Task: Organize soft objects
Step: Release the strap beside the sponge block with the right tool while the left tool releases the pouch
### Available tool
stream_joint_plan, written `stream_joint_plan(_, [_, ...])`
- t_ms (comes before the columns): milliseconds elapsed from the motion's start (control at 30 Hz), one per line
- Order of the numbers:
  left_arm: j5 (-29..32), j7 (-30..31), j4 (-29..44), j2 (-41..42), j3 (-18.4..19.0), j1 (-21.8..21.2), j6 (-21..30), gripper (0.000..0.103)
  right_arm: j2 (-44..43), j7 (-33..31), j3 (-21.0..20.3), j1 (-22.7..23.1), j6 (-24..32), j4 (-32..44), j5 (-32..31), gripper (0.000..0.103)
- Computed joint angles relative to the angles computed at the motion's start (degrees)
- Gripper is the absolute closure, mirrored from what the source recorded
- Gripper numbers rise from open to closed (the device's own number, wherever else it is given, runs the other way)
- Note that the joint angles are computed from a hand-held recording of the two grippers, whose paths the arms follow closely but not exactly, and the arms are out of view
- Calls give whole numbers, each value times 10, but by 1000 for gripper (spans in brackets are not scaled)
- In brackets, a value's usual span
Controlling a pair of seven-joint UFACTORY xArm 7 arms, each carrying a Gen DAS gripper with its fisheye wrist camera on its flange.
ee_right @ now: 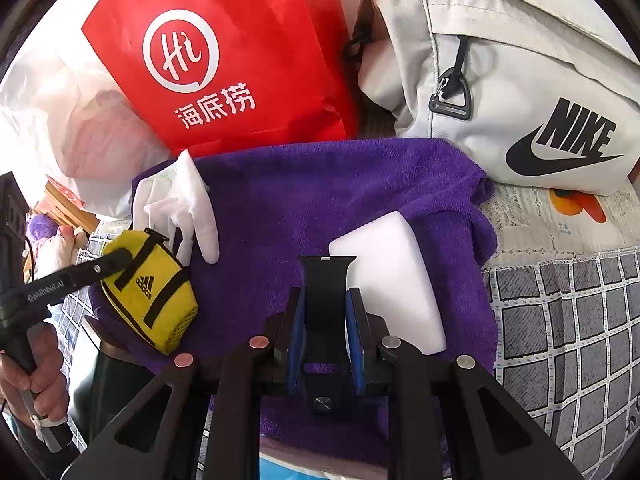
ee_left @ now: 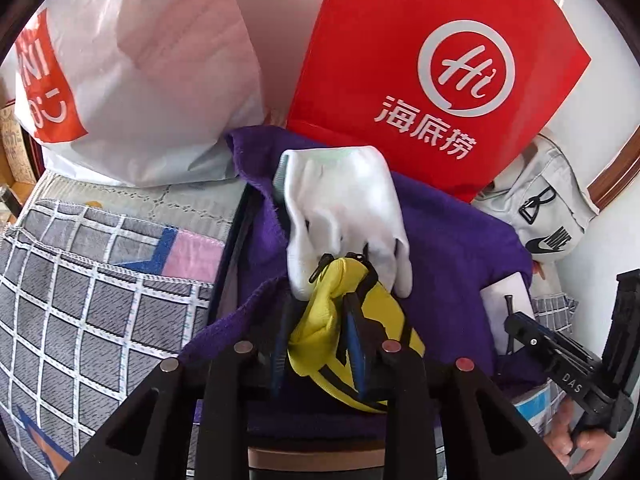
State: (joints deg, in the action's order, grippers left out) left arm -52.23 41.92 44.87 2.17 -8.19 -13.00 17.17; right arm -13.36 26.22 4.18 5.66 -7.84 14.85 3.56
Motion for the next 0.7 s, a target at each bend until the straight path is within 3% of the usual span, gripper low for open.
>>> stream_joint_plan(67, [13, -10, 0, -2, 3, 2, 12, 74, -2, -2, 10, -9, 3, 0, -2, 82])
stream_joint_plan(200, [61, -45, -5, -9, 7, 3, 25, 50, -9, -5, 14, -17, 7, -3, -5, 82])
stream_joint_plan(333, [90, -62, -22, -27, 11, -1, 18, 44, -21, 3, 37, -36, 18, -6, -6, 78])
stream_joint_plan(467, [90, -66, -38, -54, 22, -3, 32, 41, -47, 12, 37, -34, 21, -21, -7, 62])
stream_joint_plan(700, [104, -77, -83, -124, 48, -18, 42, 41, -127, 38, 45, -22, 61, -54, -11, 62])
